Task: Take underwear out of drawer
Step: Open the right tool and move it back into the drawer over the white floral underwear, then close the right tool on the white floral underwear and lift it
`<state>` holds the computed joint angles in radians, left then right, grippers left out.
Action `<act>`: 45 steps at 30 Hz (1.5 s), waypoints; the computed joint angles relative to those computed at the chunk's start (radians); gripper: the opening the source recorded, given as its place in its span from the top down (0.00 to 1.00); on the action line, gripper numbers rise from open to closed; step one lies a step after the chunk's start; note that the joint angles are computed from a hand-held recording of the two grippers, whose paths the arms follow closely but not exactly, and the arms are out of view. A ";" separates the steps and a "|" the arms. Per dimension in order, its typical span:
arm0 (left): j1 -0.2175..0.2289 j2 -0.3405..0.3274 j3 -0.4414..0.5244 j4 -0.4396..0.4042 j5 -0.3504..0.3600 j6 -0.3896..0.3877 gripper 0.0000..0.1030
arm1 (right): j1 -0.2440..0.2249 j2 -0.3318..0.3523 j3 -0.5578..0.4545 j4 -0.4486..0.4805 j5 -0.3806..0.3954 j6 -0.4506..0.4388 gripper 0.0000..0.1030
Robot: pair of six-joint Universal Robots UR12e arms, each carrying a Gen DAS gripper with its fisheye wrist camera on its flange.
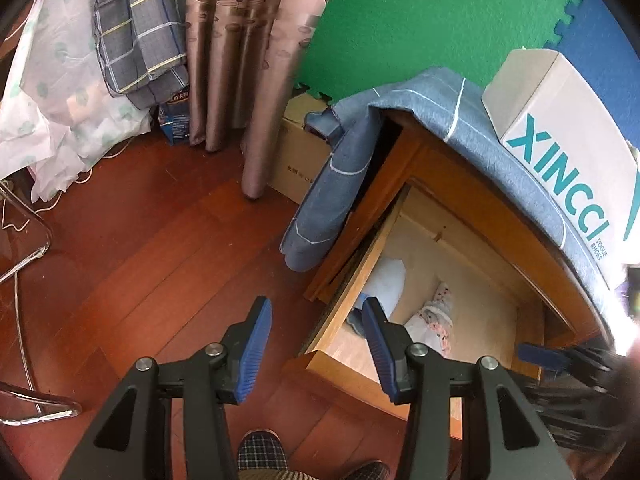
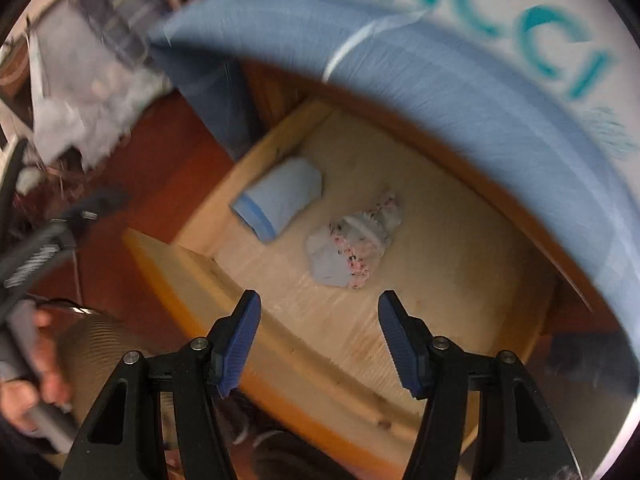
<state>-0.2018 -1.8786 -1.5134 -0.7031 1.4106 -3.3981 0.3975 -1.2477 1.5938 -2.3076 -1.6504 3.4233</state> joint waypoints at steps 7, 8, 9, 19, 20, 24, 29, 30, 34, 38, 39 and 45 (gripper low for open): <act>0.002 -0.009 0.008 -0.013 -0.031 0.019 0.53 | -0.009 0.104 -0.097 0.138 -0.001 -0.110 0.43; 0.004 -0.009 0.008 -0.013 -0.041 0.017 0.53 | -0.009 0.117 -0.108 0.154 0.003 -0.125 0.43; 0.004 -0.011 0.009 -0.013 -0.045 0.015 0.53 | -0.007 0.129 -0.118 0.161 -0.007 -0.140 0.43; 0.006 -0.018 0.015 -0.021 -0.074 0.020 0.53 | -0.012 0.195 -0.164 0.174 -0.037 -0.226 0.36; 0.005 -0.018 0.017 -0.022 -0.073 0.025 0.53 | -0.014 0.197 -0.165 0.170 -0.031 -0.228 0.34; 0.002 -0.020 0.019 -0.026 -0.073 0.035 0.53 | -0.021 0.209 -0.174 0.169 -0.023 -0.249 0.30; 0.003 -0.020 0.020 -0.037 -0.077 0.032 0.53 | -0.030 0.212 -0.165 0.159 -0.026 -0.264 0.31; 0.004 -0.021 0.021 -0.037 -0.078 0.032 0.53 | -0.032 0.210 -0.161 0.160 -0.026 -0.268 0.31; 0.001 -0.025 0.027 -0.043 -0.074 0.038 0.53 | -0.038 0.199 -0.142 0.166 -0.038 -0.269 0.47; -0.001 -0.025 0.026 -0.043 -0.069 0.040 0.53 | -0.052 0.178 -0.111 0.167 -0.015 -0.253 0.68; -0.001 -0.025 0.027 -0.045 -0.069 0.042 0.53 | -0.054 0.174 -0.108 0.178 -0.011 -0.247 0.70; -0.004 -0.026 0.030 -0.051 -0.060 0.055 0.53 | -0.062 0.143 -0.075 0.212 0.008 -0.201 0.75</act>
